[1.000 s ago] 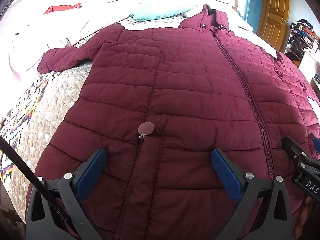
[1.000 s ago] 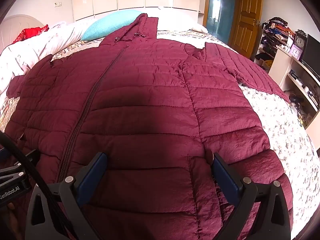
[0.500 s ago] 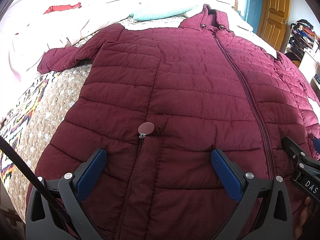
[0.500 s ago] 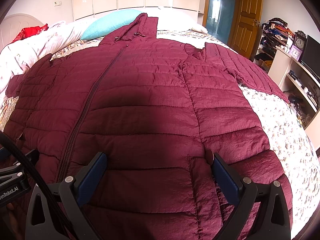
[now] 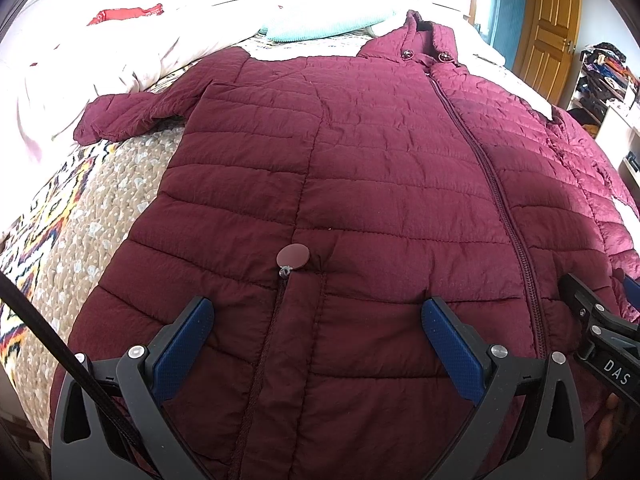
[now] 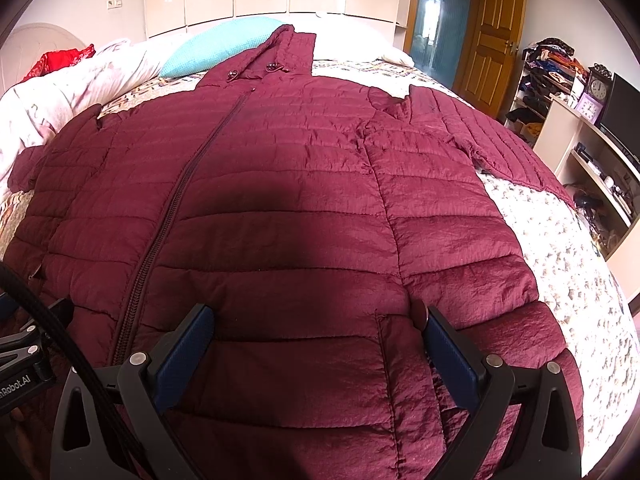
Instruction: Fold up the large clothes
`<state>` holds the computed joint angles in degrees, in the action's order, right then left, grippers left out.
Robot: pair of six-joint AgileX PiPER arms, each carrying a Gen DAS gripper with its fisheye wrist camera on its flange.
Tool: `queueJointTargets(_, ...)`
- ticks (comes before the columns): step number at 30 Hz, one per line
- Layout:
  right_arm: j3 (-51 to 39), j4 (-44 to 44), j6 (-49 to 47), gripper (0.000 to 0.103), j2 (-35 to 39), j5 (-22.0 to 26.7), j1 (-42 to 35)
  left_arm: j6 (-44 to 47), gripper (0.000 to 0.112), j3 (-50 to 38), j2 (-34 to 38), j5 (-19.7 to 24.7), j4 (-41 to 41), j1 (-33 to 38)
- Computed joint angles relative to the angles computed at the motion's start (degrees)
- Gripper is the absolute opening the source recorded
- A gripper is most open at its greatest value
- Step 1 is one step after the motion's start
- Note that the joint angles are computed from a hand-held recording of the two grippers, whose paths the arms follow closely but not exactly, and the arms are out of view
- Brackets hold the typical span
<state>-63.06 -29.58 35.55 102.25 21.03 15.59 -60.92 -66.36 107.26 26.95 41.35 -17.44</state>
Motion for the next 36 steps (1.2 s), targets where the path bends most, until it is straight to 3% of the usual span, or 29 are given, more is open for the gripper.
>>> queueJointTargets(17,-1.0,2.1,-2.3,0.103,0.2,2.0,0.2,-0.4,0.103,0.0,0.0,0.3,0.5,-0.2)
queueJointTargets(22,-4.2,12.2,-12.3,0.103,1.5,5.8,-1.3,-3.3,0.103,-0.7,0.5,3.3,3.9,-1.8)
queueJointTargets(25,-3.6,12.7,-12.7,0.103,1.5,3.6,-1.8,-3.8,0.103,-1.7,1.0,5.3,5.2,-2.7)
queueJointTargets(27,-4.0,12.2,-12.5,0.103,1.6,3.9,-1.6,-1.8,0.103,-1.2,0.4,3.9,2.9,-1.7)
queueJointTargets(29,-5.0,14.4,-15.1,0.103,1.6,5.3,-1.8,4.4,0.103,-1.3,-1.1,3.8,-4.1,-0.1)
queueJointTargets(31,-5.9,16.6,-18.0,0.096,1.0,7.7,-2.4,7.4,0.102,0.4,-4.2,3.9,-8.8,0.6)
queueJointTargets(33,-4.4,18.1,-18.4,0.09,-2.2,8.5,-3.1,6.7,0.102,3.2,-8.1,3.6,-9.3,0.4)
queueJointTargets(36,-0.1,20.3,-19.7,0.09,-9.3,7.6,-4.3,4.1,0.102,6.7,-14.8,6.0,-7.5,-1.1)
